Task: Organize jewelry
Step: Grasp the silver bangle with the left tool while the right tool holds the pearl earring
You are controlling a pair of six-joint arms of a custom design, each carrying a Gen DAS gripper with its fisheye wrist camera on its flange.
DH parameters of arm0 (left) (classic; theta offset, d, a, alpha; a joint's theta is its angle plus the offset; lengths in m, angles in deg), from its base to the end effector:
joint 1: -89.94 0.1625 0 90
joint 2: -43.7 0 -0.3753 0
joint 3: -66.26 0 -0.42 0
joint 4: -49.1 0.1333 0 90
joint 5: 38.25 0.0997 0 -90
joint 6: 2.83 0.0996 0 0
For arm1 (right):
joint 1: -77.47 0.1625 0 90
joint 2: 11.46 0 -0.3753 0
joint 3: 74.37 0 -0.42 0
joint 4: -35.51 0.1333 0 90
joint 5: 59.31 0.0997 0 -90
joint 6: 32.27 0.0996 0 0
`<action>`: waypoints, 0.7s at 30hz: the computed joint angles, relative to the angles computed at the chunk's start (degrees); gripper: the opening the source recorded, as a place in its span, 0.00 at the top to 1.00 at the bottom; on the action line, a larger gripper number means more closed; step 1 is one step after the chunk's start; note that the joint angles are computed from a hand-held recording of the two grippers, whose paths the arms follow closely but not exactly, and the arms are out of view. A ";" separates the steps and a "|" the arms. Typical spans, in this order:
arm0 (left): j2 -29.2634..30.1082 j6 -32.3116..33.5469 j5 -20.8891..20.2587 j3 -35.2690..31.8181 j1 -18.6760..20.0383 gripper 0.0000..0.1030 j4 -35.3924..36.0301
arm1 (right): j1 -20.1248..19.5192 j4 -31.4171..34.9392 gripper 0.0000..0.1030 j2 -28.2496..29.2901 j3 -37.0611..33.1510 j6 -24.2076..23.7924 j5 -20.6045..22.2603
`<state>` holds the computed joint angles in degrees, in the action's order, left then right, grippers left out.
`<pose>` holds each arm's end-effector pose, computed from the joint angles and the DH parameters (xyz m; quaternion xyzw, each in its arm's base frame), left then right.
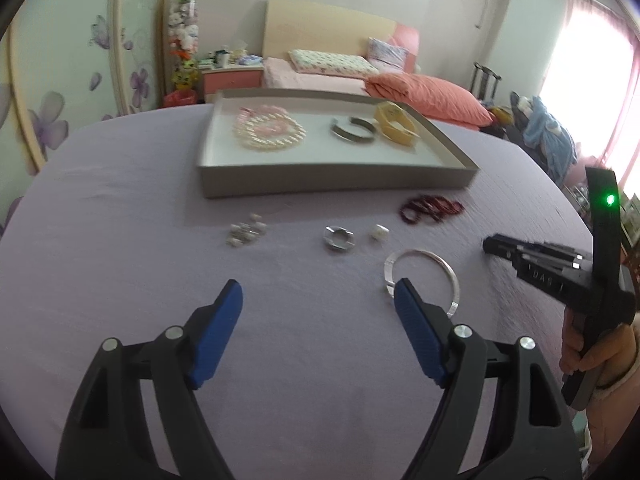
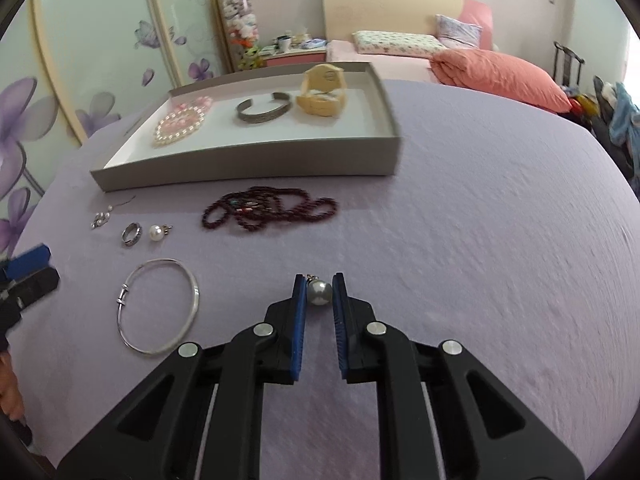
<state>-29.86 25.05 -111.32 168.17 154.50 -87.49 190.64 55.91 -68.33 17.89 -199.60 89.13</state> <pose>-0.1113 -0.6119 0.2637 0.4173 0.8832 -0.1536 0.1486 0.2390 -0.4354 0.1344 -0.0667 -0.8438 0.3878 0.3650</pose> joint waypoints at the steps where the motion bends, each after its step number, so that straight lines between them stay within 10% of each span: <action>1: -0.17 0.10 -0.29 0.73 -0.47 0.24 0.53 | 0.14 -0.68 0.86 -1.12 1.13 0.26 0.09; 21: 5.91 -4.05 12.13 7.08 -8.30 0.14 -6.38 | 1.04 -7.03 0.86 -9.06 8.07 -1.56 0.55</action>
